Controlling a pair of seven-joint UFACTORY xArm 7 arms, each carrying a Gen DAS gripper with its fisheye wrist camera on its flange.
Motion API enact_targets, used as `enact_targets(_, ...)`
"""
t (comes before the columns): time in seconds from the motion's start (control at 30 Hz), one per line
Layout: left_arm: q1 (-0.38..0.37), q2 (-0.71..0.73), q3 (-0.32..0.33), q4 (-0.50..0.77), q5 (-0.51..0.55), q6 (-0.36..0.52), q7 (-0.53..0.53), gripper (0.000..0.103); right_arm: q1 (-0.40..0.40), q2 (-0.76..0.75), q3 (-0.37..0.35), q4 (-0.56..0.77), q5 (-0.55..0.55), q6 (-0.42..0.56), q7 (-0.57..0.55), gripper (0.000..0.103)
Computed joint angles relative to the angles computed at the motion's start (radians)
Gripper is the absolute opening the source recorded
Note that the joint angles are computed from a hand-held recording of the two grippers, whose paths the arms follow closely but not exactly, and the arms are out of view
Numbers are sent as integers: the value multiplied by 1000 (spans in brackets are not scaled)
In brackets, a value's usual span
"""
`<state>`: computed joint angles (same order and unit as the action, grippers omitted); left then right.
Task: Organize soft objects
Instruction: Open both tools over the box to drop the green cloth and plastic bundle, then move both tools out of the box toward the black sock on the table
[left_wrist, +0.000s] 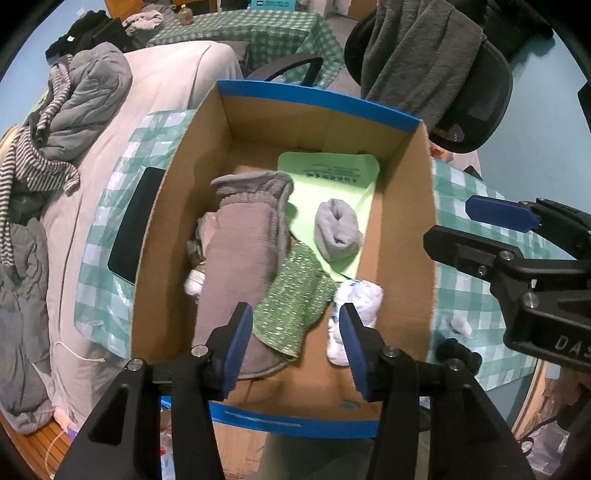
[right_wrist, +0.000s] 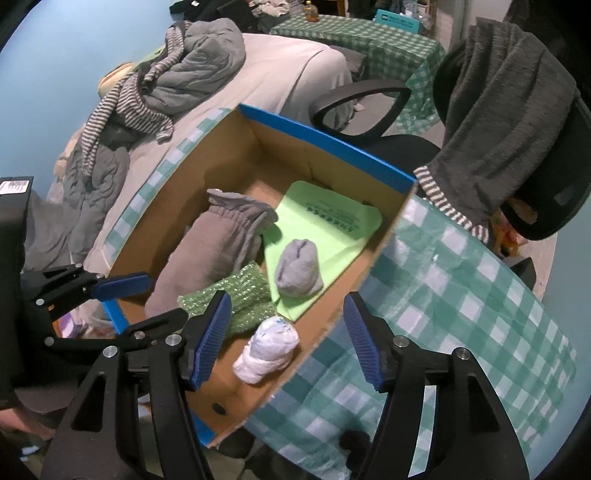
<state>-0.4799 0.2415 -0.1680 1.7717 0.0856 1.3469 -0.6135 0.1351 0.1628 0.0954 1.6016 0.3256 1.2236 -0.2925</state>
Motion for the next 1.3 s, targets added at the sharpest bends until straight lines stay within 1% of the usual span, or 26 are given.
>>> enact_targets(0.53,-106,117,-13,192,21,68,-15,50,-71,-125,-57,-153,3,-3,-45,65)
enact_targets(0.93,-194,237,-2,367,18,123,13,50,-121,-199,-99,-249,-18,3,-68,65)
enact_targets(1.3,-267,342,16,496,8,177,29,50,-157,-240,-126,-345,-41,4,-107,65)
